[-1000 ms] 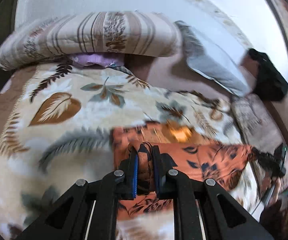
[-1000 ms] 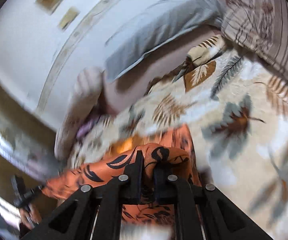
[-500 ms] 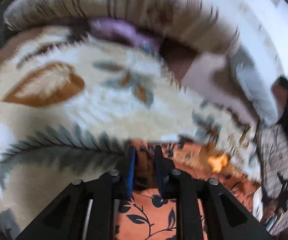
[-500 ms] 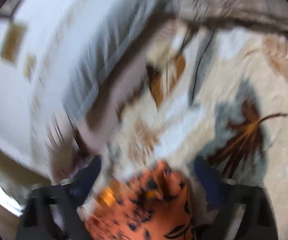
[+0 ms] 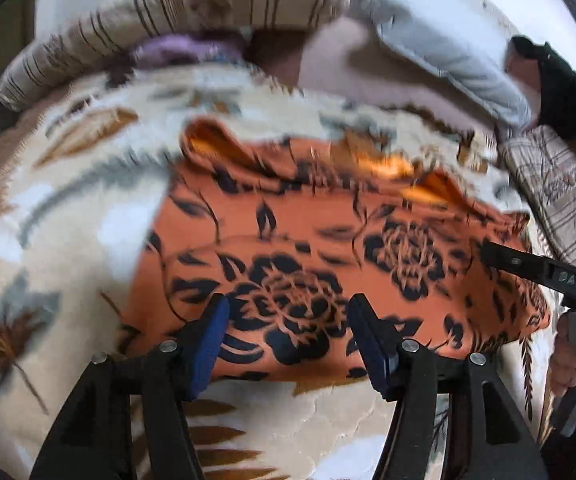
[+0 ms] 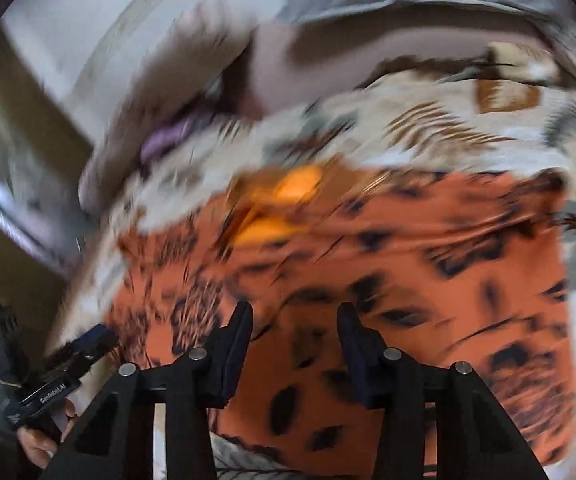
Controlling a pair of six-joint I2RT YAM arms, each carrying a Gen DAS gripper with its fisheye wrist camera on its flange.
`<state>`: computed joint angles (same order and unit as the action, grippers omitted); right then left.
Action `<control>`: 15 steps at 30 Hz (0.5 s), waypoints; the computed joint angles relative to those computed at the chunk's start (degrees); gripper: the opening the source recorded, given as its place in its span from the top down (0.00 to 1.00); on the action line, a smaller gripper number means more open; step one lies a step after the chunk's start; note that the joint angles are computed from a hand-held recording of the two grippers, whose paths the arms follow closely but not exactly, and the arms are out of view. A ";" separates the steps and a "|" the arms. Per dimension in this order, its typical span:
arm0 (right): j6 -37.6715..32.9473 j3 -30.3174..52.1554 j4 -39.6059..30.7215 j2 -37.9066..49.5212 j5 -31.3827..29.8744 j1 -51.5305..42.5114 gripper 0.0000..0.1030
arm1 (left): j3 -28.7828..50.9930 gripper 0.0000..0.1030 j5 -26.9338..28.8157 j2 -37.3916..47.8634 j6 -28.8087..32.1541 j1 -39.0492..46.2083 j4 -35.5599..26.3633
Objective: Fold small clothes
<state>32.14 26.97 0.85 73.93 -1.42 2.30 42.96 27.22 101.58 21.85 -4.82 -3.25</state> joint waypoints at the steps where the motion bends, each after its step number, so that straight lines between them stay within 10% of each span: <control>1: 0.64 0.79 0.67 2.43 0.90 1.39 0.55 | -0.17 0.39 -0.21 0.69 0.01 0.14 1.55; 10: -2.06 32.03 -9.57 31.64 5.49 -6.08 0.56 | 5.43 0.37 3.32 5.86 -0.18 2.01 -1.58; 15: 5.78 31.20 -2.93 29.17 8.36 -11.60 0.54 | 7.90 0.37 4.84 7.32 -1.04 2.19 -3.39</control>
